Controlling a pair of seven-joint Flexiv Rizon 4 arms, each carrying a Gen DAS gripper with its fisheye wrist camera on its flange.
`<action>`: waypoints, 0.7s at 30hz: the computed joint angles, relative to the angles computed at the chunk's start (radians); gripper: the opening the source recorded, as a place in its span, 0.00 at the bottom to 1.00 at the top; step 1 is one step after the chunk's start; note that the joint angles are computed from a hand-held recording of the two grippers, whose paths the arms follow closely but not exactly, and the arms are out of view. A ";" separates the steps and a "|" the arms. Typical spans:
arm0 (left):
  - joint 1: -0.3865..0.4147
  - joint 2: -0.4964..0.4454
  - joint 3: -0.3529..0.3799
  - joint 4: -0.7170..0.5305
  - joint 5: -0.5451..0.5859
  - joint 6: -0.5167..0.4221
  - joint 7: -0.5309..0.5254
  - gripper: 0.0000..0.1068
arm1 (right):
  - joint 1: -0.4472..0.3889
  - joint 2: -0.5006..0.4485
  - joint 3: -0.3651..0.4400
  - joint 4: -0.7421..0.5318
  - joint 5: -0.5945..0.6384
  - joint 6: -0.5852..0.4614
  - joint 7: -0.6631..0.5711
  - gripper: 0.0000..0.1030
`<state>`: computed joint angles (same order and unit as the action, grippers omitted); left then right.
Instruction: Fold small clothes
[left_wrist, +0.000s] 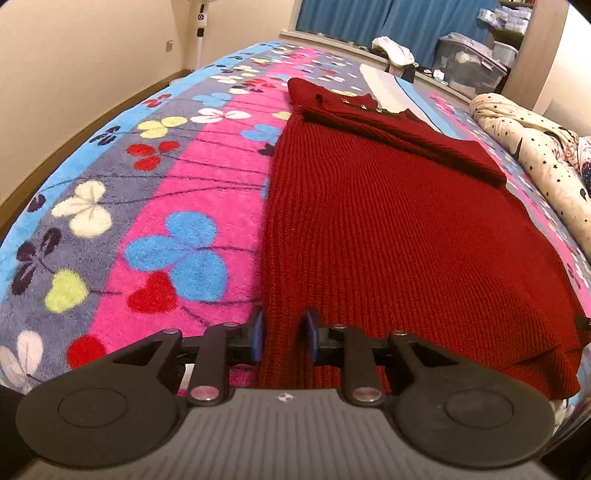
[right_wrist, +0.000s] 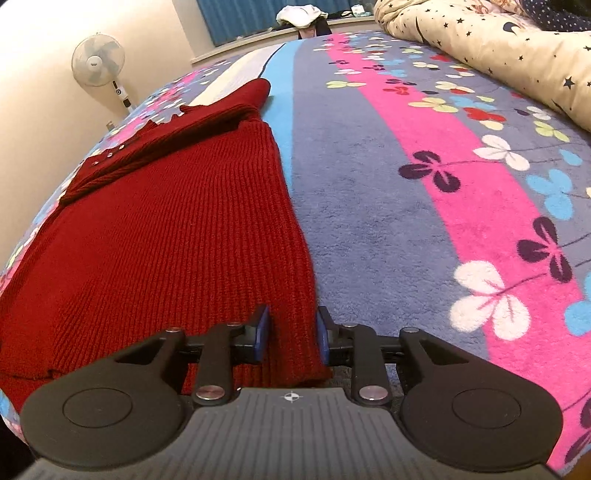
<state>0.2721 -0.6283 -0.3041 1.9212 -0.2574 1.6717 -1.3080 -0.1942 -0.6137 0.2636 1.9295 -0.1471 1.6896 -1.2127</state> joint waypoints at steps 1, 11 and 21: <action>-0.001 0.001 0.000 0.001 0.000 0.000 -0.001 0.23 | 0.004 0.001 -0.004 0.001 0.000 0.002 0.000 0.28; -0.006 0.002 0.006 0.002 0.002 0.001 -0.006 0.23 | 0.032 0.002 -0.036 0.008 -0.005 0.017 0.005 0.28; -0.012 0.005 0.014 0.006 0.006 0.004 -0.009 0.23 | 0.033 0.002 -0.039 0.013 -0.015 0.025 0.011 0.28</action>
